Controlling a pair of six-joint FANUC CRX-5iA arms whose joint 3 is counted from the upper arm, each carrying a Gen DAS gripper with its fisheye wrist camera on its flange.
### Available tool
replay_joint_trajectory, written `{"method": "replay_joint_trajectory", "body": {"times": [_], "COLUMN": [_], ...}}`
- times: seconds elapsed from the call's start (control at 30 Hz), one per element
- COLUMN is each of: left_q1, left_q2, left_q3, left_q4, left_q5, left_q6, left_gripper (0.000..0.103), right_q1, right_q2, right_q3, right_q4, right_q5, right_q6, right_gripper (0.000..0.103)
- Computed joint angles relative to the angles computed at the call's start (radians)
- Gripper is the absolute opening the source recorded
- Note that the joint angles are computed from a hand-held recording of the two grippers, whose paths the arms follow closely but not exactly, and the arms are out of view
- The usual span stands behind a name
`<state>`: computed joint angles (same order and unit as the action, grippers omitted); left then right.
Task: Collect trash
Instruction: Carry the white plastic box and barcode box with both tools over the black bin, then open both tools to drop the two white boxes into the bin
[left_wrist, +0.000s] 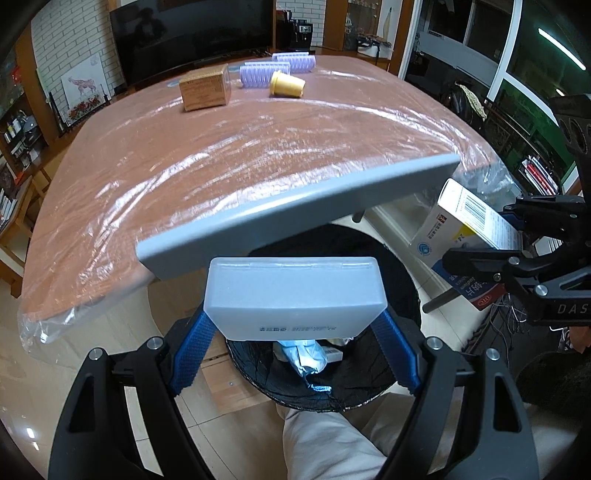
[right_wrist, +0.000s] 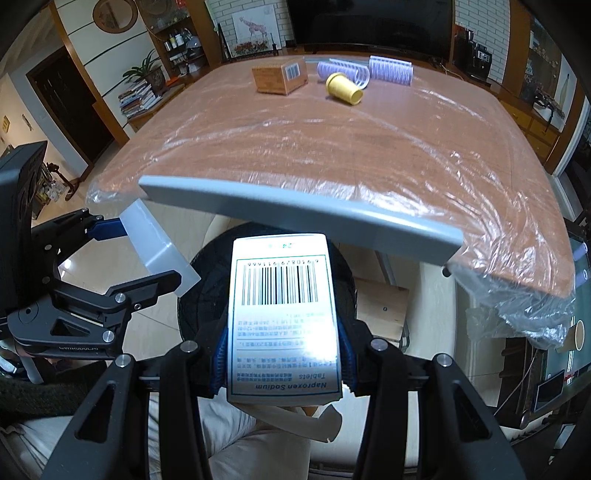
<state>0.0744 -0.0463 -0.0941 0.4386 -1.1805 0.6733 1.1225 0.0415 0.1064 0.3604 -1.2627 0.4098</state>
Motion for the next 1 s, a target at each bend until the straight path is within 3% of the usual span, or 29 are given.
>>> {"method": "replay_joint_trajectory", "body": {"times": [1.0], "left_q1": [-0.036], "left_q2": [0.038], "left_q3": [-0.007], "left_q4": [-0.107], "left_q5": [-0.005], "left_q6": [0.032], "left_gripper": [0.083], "right_q1": [-0.044], "right_q2": [0.069], "right_q3": [0.025], "right_q4": [-0.118], "right_q5": [-0.003], "right_q6": [0.076], "right_gripper": [0.046]}}
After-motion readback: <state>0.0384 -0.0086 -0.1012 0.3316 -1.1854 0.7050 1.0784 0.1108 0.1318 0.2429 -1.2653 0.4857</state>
